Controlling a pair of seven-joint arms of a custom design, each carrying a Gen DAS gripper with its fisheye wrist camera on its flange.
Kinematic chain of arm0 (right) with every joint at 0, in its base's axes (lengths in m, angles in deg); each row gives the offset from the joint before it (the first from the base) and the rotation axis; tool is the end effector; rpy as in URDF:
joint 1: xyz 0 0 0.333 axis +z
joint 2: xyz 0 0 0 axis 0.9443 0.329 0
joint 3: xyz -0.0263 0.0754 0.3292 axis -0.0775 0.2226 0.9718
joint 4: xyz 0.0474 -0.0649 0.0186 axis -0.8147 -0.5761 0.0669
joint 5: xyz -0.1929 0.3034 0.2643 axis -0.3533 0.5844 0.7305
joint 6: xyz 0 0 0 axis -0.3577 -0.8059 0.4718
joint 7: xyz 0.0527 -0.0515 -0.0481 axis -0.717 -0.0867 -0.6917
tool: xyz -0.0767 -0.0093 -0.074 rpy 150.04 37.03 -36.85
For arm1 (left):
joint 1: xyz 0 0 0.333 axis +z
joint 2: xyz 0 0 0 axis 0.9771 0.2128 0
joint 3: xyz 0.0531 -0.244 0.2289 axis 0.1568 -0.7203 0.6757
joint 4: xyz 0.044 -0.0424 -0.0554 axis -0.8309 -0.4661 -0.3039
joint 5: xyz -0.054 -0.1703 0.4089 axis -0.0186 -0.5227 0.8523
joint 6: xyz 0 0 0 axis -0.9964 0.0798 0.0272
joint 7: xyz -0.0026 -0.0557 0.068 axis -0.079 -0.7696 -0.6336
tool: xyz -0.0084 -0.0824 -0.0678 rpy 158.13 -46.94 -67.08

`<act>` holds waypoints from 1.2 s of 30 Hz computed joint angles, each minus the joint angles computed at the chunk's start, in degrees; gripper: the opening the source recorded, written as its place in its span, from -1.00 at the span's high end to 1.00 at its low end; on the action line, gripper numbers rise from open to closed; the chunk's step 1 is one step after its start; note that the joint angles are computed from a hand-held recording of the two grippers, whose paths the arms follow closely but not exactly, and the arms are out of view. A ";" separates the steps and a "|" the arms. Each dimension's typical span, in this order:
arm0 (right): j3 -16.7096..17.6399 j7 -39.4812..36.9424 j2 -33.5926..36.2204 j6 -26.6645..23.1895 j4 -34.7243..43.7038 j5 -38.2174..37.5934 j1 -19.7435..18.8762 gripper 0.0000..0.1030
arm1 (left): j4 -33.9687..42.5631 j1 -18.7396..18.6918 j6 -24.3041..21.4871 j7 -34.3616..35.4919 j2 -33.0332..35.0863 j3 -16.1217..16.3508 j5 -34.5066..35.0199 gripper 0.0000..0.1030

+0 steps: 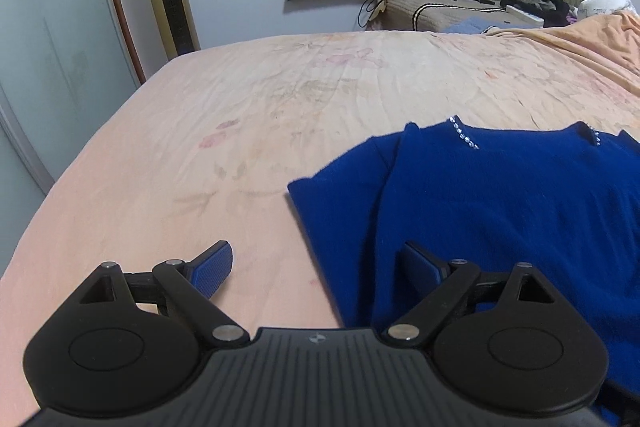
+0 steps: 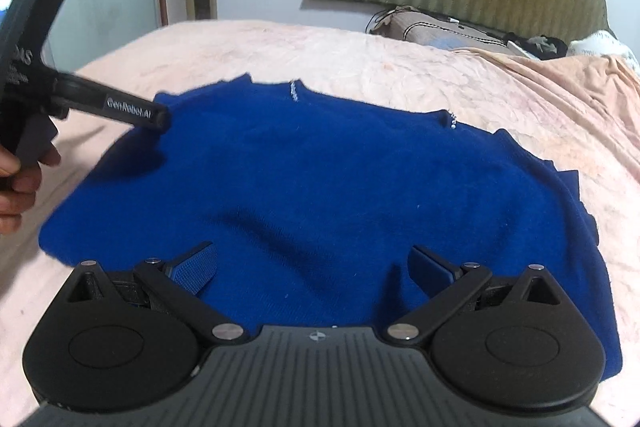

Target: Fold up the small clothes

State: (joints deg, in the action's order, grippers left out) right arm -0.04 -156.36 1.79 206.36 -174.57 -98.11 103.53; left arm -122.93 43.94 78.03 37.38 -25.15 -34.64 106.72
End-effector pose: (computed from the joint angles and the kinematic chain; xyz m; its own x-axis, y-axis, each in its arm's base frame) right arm 0.3285 0.3558 0.3407 -0.2649 -0.9610 0.0800 -0.6927 0.1319 -0.7090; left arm 0.4951 -0.5238 0.3593 -0.4688 -0.8752 -0.1193 -0.5651 0.4009 -0.7210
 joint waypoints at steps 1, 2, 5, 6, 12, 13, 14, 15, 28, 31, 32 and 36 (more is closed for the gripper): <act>-0.17 -0.65 0.25 0.48 0.08 0.71 0.10 -0.99 | -0.42 0.01 0.25 -0.14 -0.25 0.05 0.23 -0.79; -0.14 -0.84 0.55 0.64 0.22 1.13 0.21 -0.99 | -0.98 0.02 0.32 -0.35 -0.64 0.08 0.43 -0.79; 0.30 -0.65 0.95 -0.22 0.70 1.45 0.65 -0.99 | -2.18 0.28 0.72 -1.22 -1.52 0.04 1.14 -0.79; 0.49 -0.40 0.96 -0.68 0.81 1.42 0.85 -0.99 | -2.47 0.50 0.81 -1.18 -1.72 -0.10 0.99 -0.79; 1.80 -0.27 1.22 -5.18 2.26 0.25 2.44 -0.99 | -3.81 1.35 1.43 -1.41 -2.86 -0.58 0.75 -0.79; 2.02 -0.67 1.48 -6.10 2.68 -0.04 2.78 -0.99 | -3.96 1.43 1.56 -1.51 -3.00 -0.62 0.85 -0.79; 2.14 -1.18 1.70 -6.89 3.06 -0.29 3.10 -0.99 | -4.13 1.51 1.55 -1.53 -3.14 -0.71 0.81 -0.79; 2.31 -1.78 1.98 -7.69 3.44 -0.57 3.47 -0.99 | -4.08 1.56 1.51 -1.48 -3.07 -0.76 0.82 -0.79; 2.80 -10.88 7.87 -15.36 9.06 -3.22 8.15 -0.98 | -4.59 1.54 0.79 -1.17 -3.88 -1.27 0.57 -0.79; 2.33 -11.15 8.67 -14.86 9.60 -3.49 8.69 -0.98 | -4.63 1.60 0.26 -1.10 -3.90 -1.42 0.48 -0.79; 2.20 -11.31 8.95 -14.57 9.74 -3.45 8.81 -0.97 | -4.67 1.67 0.29 -1.00 -3.91 -1.49 0.36 -0.79; 2.07 -12.01 10.48 -14.75 10.72 -3.49 9.56 -0.97 | -4.56 1.77 -0.41 -0.39 -3.87 -1.65 -0.41 -0.79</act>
